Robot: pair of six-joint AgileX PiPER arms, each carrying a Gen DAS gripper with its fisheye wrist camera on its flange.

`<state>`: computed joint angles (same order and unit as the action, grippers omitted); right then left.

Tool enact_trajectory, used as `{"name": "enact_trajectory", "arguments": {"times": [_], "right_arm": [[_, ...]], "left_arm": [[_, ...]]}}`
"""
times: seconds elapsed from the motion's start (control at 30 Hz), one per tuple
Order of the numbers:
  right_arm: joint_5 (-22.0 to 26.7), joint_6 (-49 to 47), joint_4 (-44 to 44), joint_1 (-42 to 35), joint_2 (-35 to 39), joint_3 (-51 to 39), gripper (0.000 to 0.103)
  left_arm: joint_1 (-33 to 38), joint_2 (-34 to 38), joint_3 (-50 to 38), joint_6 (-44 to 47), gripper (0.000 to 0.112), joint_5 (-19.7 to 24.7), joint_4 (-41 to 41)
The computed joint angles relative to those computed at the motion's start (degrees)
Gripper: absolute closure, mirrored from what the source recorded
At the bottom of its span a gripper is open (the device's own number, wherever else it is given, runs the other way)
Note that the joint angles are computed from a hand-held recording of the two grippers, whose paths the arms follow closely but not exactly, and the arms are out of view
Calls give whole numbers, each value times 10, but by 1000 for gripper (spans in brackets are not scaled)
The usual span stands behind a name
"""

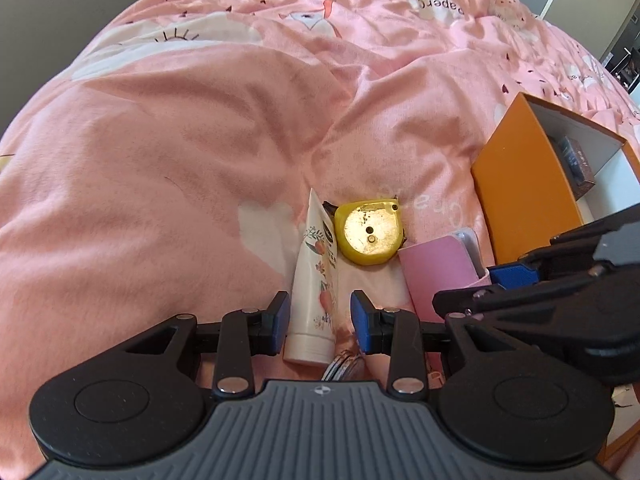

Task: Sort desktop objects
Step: 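Lift the pink card holder with the right gripper while the left gripper grasps the white lotion tube, then carry the pink card holder to the shoebox with the right gripper while the left gripper lifts the lotion tube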

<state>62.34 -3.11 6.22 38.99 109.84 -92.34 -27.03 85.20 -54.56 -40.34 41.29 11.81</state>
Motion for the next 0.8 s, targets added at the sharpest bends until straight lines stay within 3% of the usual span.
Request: {"name": "enact_trajectory", "arguments": {"times": [0.67,0.8], "right_arm": [[-12,-99,136,-93,-82,16,81],[-12,-116,168,-125,-102,7,81]], "left_arm": [[23,106,-61,20,76,-7,11],[23,94,-49,14,84,-17,10]]}}
